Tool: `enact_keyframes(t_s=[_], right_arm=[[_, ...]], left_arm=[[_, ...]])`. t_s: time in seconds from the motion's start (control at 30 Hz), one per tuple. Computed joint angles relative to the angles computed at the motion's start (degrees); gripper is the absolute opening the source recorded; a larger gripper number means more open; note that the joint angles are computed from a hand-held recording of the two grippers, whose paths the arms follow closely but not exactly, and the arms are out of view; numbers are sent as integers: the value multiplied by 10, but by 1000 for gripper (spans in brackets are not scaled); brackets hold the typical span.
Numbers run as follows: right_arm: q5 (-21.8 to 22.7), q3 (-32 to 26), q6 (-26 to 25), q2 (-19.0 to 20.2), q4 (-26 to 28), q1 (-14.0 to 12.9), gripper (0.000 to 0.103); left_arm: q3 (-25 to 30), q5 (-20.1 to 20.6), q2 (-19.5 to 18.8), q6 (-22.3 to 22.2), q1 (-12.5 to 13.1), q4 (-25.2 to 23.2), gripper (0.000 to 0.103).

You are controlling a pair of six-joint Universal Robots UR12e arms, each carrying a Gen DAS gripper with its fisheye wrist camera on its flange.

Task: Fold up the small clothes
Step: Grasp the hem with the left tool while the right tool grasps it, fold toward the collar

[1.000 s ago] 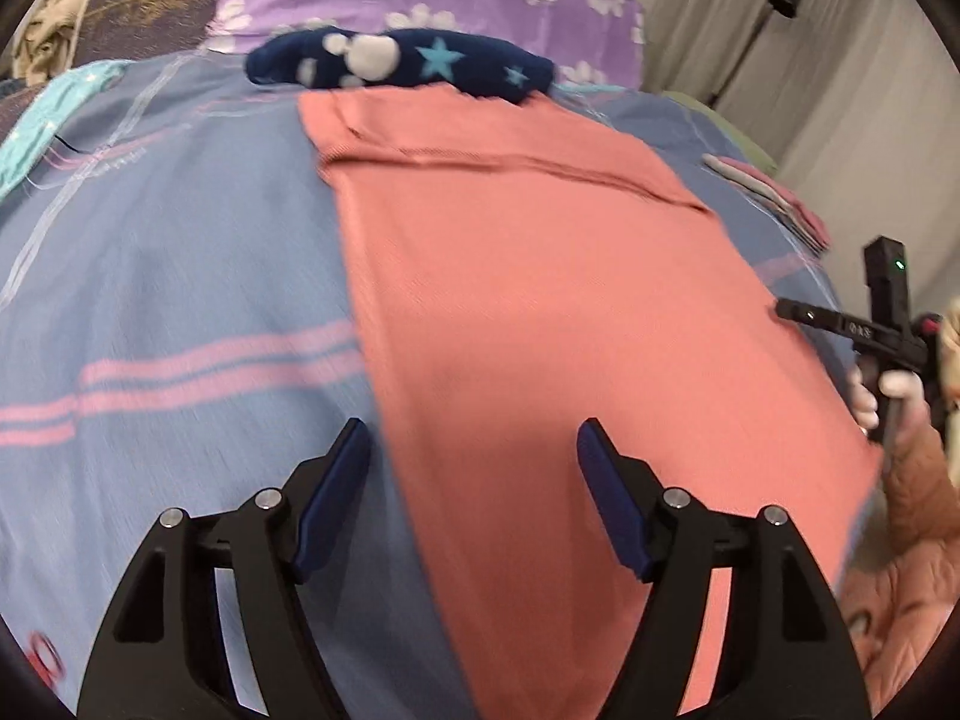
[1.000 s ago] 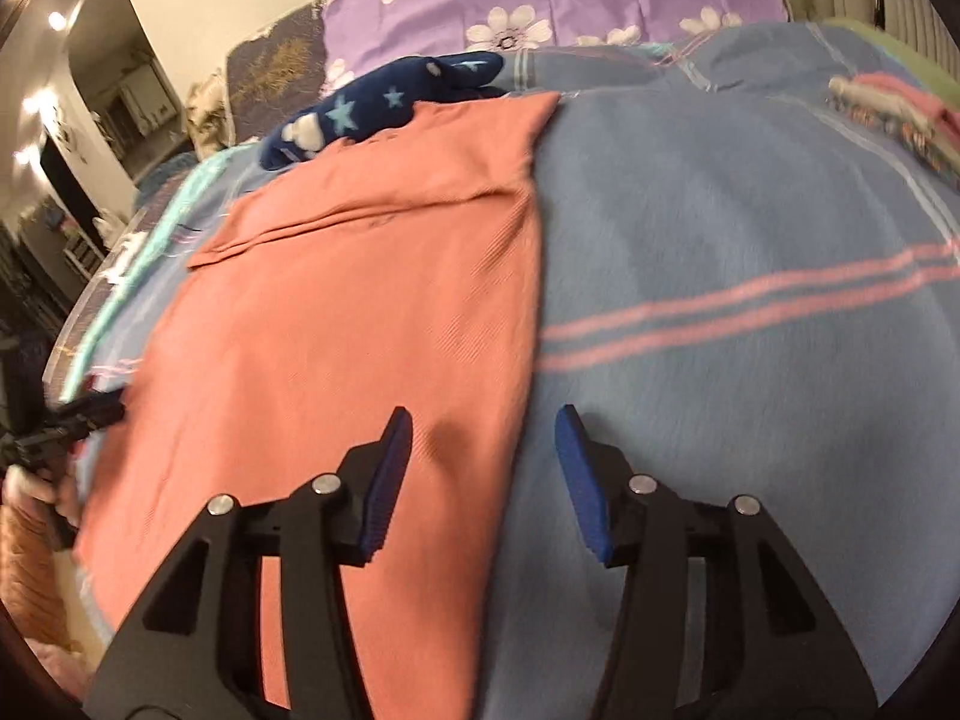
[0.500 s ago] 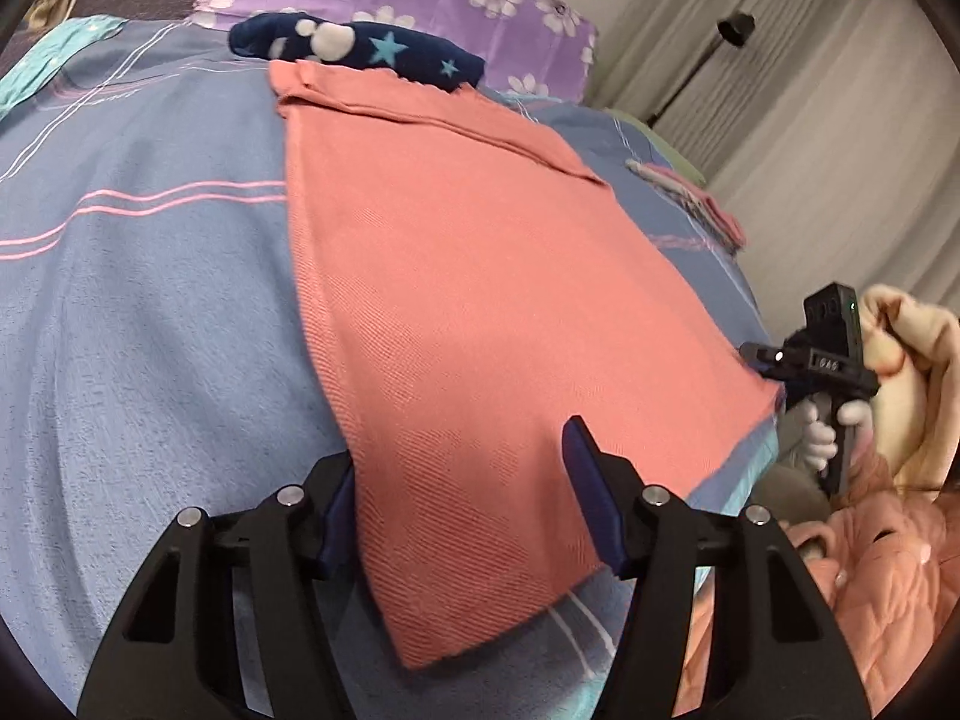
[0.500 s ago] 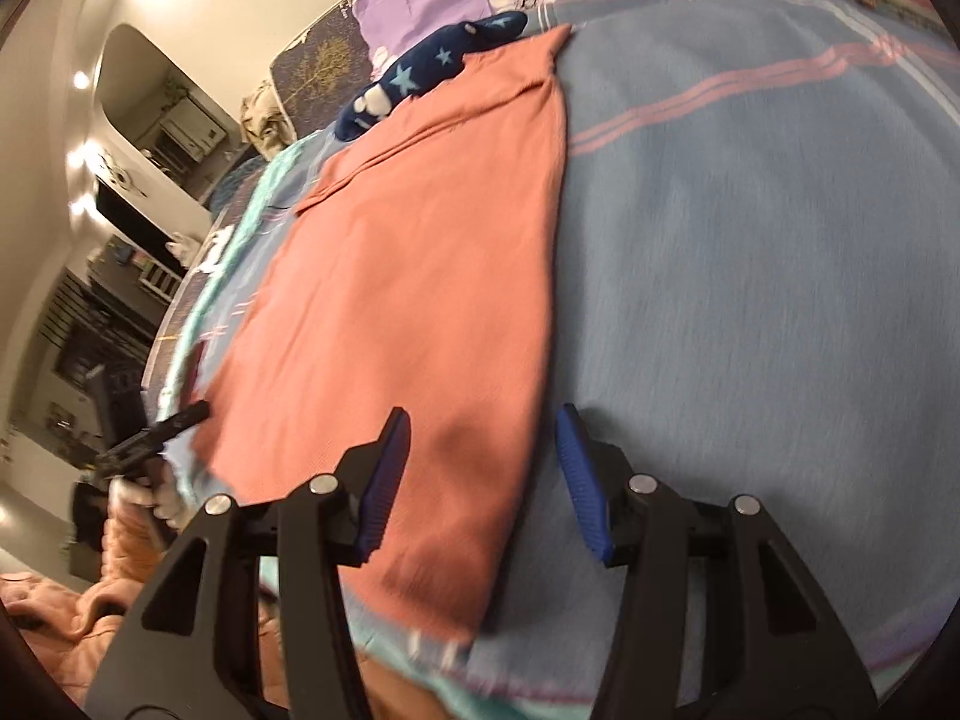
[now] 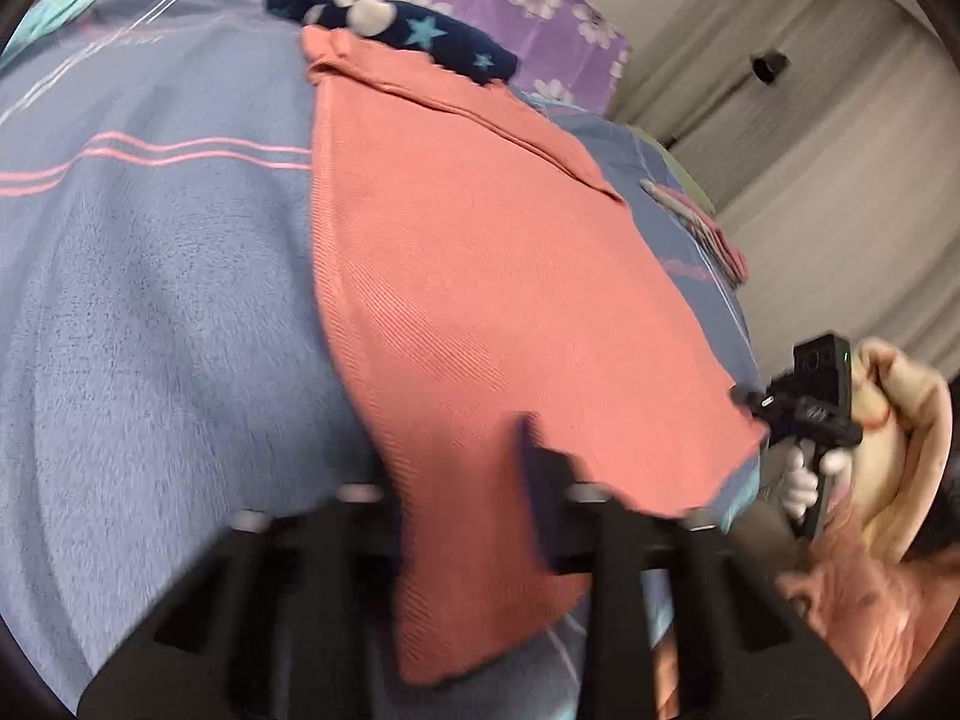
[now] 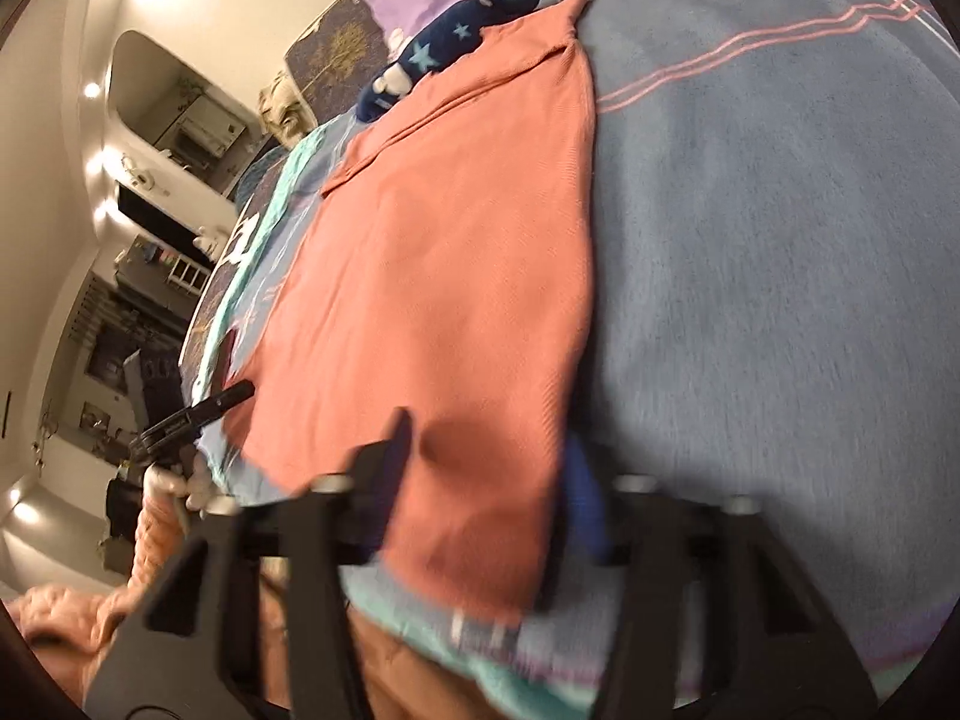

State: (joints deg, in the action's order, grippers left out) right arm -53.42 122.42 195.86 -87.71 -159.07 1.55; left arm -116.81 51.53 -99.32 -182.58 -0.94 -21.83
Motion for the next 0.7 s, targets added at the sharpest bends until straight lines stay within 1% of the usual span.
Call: enact_keyframes(t_s=[0.03, 0.07, 0.1, 0.13, 0.17, 0.2, 0.23, 0.3, 0.33, 0.47, 0.53, 0.57, 0.6, 0.63, 0.7], right_arm=[[24, -6, 36, 13, -11, -5, 4], [40, -5, 61, 18, -30, -9, 4], [46, -6, 75, 20, -50, -11, 3], [46, -6, 83, 19, -74, -12, 3], [52, -7, 87, 17, -101, -14, 3], [62, -8, 92, 14, -127, -17, 3], [68, -9, 94, 11, -140, -20, 3], [83, -8, 95, -1, -172, -25, 3], [93, -4, 96, -12, -188, -28, 3], [96, 29, 75, -72, -211, -42, 3], [74, 50, 60, -104, -219, -48, 2], [61, 52, 58, -110, -213, -48, 3], [51, 53, 55, -113, -202, -48, 3], [47, 49, 58, -107, -194, -48, 3], [54, 38, 76, -84, -194, -48, 3]], left_arm=[[5, -5, -4, -14, 0, -2, 2], [6, -11, -7, -30, 1, 16, 2], [5, -8, -4, -32, -1, 37, 2], [3, -5, -1, -30, -3, 61, 2], [0, -11, 6, -31, -3, 98, 2], [-1, -17, 11, -32, -2, 115, 2], [-1, -19, 16, -33, -2, 130, 2], [-2, -10, 33, -25, -6, 157, 1], [-4, -14, 39, -26, -6, 166, 1], [-32, -39, 78, -32, 2, 194, 1], [-54, -49, 99, -44, 10, 231, 2], [-63, -45, 106, -53, 12, 248, 2], [-63, -43, 107, -56, 11, 250, 3], [-62, -44, 104, -55, 11, 250, 3], [-52, -46, 88, -58, 8, 252, 3]])
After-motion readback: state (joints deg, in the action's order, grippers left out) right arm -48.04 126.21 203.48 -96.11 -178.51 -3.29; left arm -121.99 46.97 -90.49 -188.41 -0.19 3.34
